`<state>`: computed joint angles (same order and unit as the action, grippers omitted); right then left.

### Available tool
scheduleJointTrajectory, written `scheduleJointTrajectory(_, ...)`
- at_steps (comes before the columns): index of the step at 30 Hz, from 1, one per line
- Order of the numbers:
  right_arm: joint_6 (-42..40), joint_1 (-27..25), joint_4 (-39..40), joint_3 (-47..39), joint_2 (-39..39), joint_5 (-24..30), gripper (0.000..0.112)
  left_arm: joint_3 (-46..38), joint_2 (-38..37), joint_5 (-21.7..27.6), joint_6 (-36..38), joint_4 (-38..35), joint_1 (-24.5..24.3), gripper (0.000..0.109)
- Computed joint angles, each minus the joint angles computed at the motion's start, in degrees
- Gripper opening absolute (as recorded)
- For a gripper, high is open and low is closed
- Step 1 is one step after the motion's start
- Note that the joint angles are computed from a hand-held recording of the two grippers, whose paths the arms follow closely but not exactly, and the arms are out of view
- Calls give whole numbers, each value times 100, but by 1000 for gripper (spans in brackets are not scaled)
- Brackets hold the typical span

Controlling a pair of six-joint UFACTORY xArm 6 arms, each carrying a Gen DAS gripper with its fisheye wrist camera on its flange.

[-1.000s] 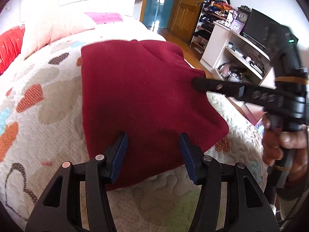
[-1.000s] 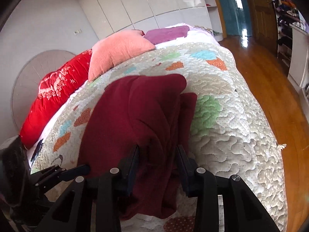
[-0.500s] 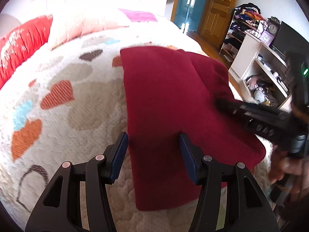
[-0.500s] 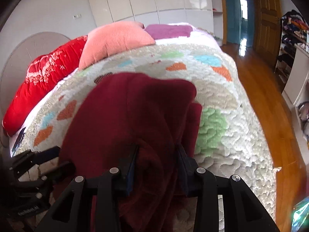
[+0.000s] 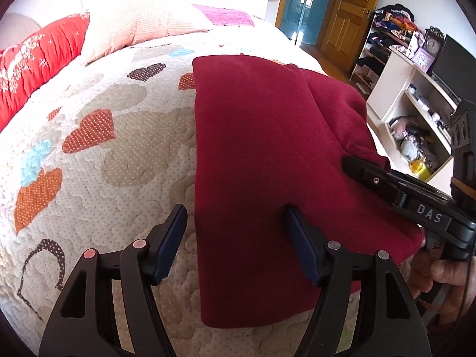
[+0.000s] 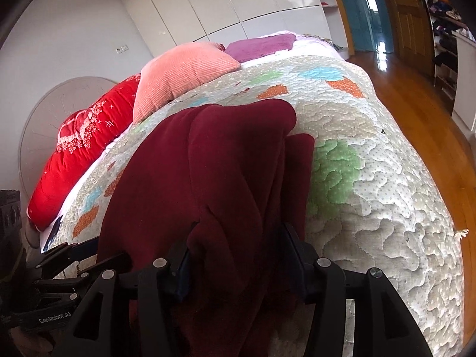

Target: Fold small clothes

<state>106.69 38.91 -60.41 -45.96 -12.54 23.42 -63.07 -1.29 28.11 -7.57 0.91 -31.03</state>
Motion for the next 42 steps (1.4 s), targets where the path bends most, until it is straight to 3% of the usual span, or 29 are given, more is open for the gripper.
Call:
scheduleJointTrajectory(4, 177, 75, -77, 137, -174, 25, 50, 51, -14, -90, -282, 374, -47, 69)
scheduleJointTrajectory(13, 604, 152, -248, 456, -603, -52, 50, 5, 0, -43, -367, 498, -45, 69)
scheduleJointTrajectory(16, 1180, -36, -734, 602, -799, -566, 50, -55, 11, 38, -340, 463, -40, 69)
scheduleJointTrajectory(20, 1486, -40, -1050, 551, -1011, -473, 50, -149, -3, 139, -292, 579, -31, 69)
scheduleJointTrajectory(25, 914, -40, -956, 126, -847, -387, 48, -347, 40, 118, -364, 807, 25, 69)
scheduleJointTrajectory(32, -871, -299, 448, -622, 58, -158, 41, -1236, 748, 236, -350, 695, 153, 69)
scheduleJointTrajectory(36, -1342, -588, 880, -780, 464, -392, 39, -1815, 1277, 368, -20, 194, 197, 69)
scheduleJointTrajectory(40, -2240, -606, 1347, -1129, 811, 139, 38, -2282, 1748, 492, 182, -241, 219, 70)
scheduleJointTrajectory(42, -2307, -680, 1313, -1183, 939, 91, 38, -2466, 1921, 586, 103, -288, 217, 75)
